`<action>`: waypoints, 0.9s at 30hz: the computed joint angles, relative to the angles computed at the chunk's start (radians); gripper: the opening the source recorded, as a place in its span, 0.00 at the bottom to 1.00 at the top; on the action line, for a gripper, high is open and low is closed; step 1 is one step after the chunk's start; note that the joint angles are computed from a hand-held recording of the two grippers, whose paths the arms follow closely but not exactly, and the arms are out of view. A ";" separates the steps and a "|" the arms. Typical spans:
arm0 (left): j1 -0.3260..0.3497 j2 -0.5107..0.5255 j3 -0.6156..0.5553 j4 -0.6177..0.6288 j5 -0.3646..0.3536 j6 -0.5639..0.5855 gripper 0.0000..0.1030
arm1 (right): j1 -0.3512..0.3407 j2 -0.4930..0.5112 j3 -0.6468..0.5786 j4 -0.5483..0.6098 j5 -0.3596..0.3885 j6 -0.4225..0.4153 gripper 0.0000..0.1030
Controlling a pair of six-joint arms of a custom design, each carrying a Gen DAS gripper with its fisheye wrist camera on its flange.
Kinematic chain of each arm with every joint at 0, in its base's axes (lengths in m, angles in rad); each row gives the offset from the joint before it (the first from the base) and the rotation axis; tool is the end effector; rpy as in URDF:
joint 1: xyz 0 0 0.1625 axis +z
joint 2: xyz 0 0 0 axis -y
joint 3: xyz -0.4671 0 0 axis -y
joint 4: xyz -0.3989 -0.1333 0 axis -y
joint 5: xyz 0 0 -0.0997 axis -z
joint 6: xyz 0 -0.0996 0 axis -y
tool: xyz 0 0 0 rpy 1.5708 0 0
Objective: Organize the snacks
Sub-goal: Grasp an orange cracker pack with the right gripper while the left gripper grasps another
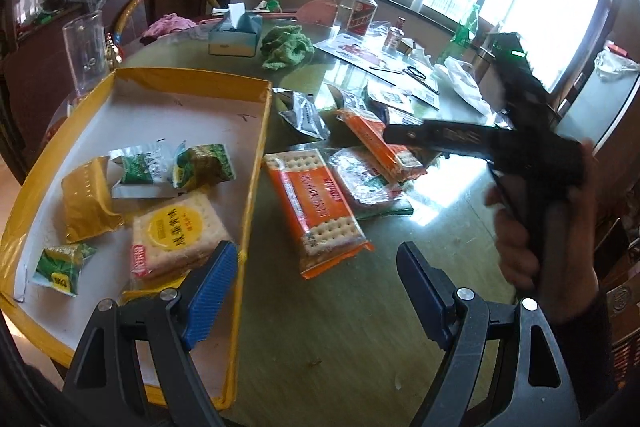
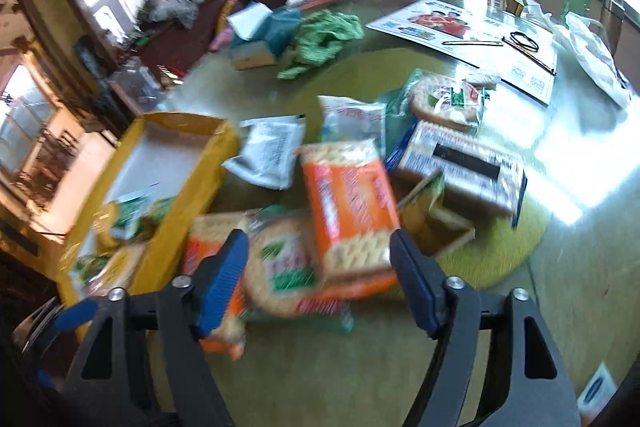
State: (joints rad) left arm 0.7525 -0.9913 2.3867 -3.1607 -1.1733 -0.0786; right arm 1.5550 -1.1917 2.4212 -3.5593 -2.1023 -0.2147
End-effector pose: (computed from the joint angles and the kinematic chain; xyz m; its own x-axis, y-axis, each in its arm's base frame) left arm -0.2044 -0.4268 0.0897 -0.7389 0.5674 -0.3635 0.6602 0.7173 -0.2225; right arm 0.0759 -0.4391 0.2269 -0.8392 0.1995 0.5059 -0.1713 0.7860 -0.5941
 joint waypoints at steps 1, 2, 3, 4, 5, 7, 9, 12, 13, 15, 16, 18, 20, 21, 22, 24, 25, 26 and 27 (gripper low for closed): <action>0.004 -0.005 0.003 0.000 -0.007 0.001 0.79 | -0.003 0.015 -0.032 0.033 -0.010 0.003 0.69; 0.007 -0.009 0.005 0.002 -0.013 0.000 0.79 | -0.007 0.020 -0.050 0.054 -0.011 -0.004 0.69; 0.010 -0.013 0.007 0.003 -0.015 0.001 0.79 | -0.004 0.033 -0.070 0.068 -0.031 -0.007 0.69; 0.011 -0.017 0.010 0.002 -0.016 0.002 0.79 | 0.002 0.054 -0.093 0.070 -0.075 -0.007 0.69; 0.013 -0.019 0.013 0.000 -0.018 0.004 0.79 | -0.001 0.061 -0.106 0.084 -0.089 0.004 0.69; 0.016 -0.023 0.012 0.004 -0.023 0.001 0.79 | -0.014 0.063 -0.126 0.134 -0.082 0.020 0.69; 0.017 -0.026 0.014 0.006 -0.024 -0.002 0.79 | -0.020 0.082 -0.139 0.142 -0.112 0.026 0.67; 0.015 -0.021 0.011 0.011 -0.025 -0.007 0.79 | -0.033 0.091 -0.122 0.103 -0.103 0.017 0.58; 0.014 -0.018 0.009 0.015 -0.023 -0.011 0.79 | -0.038 0.079 -0.104 0.095 -0.081 0.028 0.56; 0.008 -0.015 0.008 0.015 -0.020 -0.016 0.79 | -0.044 0.055 -0.071 0.078 -0.039 0.047 0.54; 0.003 -0.014 0.010 0.012 -0.019 -0.015 0.79 | -0.042 0.043 -0.051 0.061 -0.023 0.054 0.53; -0.005 -0.008 0.009 0.009 -0.016 -0.010 0.79 | -0.021 0.023 0.006 -0.018 -0.016 0.072 0.53; -0.013 0.008 -0.001 0.021 -0.003 -0.015 0.79 | 0.002 0.003 0.081 -0.124 -0.001 0.072 0.52; -0.014 0.021 -0.012 0.030 0.001 -0.018 0.79 | 0.008 -0.002 0.112 -0.169 0.000 0.076 0.52; -0.014 0.041 -0.034 0.050 0.004 -0.018 0.79 | 0.018 0.003 0.140 -0.220 -0.005 0.080 0.52; -0.019 0.078 -0.077 0.107 0.043 -0.033 0.78 | 0.023 0.028 0.191 -0.345 0.002 0.065 0.52; -0.021 0.099 -0.100 0.131 0.067 -0.040 0.78 | 0.014 0.040 0.211 -0.400 0.022 0.058 0.52; -0.022 0.116 -0.116 0.146 0.082 -0.038 0.77 | 0.006 0.042 0.216 -0.417 0.034 0.055 0.52; -0.023 0.131 -0.133 0.168 0.100 -0.038 0.77 | -0.009 0.045 0.223 -0.442 0.055 0.051 0.52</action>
State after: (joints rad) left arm 0.7299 -0.8606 2.2539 -2.9923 -1.0737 -0.1164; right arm 1.5461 -1.1466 2.6438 -4.0014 -2.0473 -0.1638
